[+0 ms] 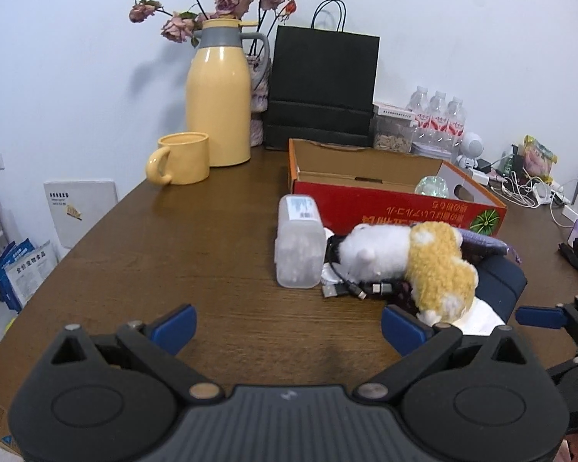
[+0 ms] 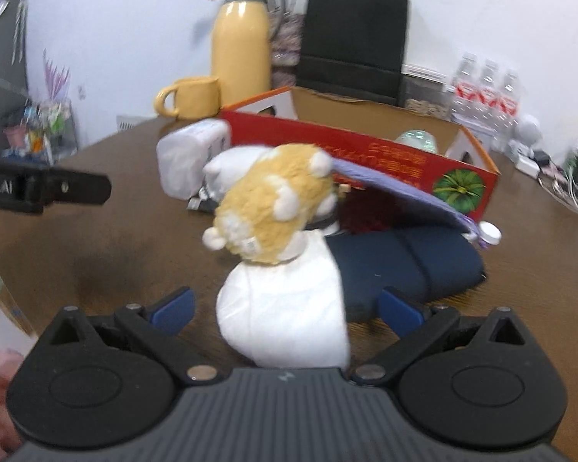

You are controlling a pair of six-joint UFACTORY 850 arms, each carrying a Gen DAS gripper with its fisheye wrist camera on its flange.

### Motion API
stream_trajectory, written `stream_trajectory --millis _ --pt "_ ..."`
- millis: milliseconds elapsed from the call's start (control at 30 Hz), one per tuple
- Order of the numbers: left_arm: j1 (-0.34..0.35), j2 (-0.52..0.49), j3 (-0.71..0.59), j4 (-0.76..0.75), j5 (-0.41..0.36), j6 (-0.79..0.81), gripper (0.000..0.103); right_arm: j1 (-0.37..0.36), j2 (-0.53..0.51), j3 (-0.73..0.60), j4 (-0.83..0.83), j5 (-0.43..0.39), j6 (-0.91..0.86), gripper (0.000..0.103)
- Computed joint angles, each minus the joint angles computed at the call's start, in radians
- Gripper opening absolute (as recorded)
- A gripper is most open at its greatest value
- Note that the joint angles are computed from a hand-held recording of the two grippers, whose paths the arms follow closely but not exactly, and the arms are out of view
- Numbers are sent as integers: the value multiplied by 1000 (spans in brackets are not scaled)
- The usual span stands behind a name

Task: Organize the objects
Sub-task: 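Move both tools back to the table and grasp the white cloth with the right tool, then grasp the plush hamster with the left tool while the right tool lifts the white cloth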

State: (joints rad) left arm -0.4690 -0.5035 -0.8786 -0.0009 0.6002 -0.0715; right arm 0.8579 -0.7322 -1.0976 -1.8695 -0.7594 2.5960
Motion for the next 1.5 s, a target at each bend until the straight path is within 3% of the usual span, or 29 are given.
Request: stream_trajectory --millis 200,233,300,433,600,700,1067,1500 --pt "10 -8 -6 12 -14 -23 102 14 -70 -82 98 -39 -215 101" --pt "11 -9 -7 15 -17 -28 102 15 -71 -84 101 -42 -227 98" --pt "13 -10 -7 23 -18 -35 102 16 -68 -80 88 -46 -237 78" --pt "17 -11 -5 27 -22 -41 102 12 -53 -54 55 -44 -224 72" --pt "17 -13 -9 28 -30 -46 102 10 -27 -7 -18 -41 -154 54" --pt "14 -14 -12 33 -33 -46 102 6 -7 19 -64 -26 -103 50" --pt "-2 -14 -22 58 -46 -61 102 24 82 136 -174 -28 48 44" --pt "-91 -62 -134 133 -110 -133 102 9 172 279 -196 -153 206 45"
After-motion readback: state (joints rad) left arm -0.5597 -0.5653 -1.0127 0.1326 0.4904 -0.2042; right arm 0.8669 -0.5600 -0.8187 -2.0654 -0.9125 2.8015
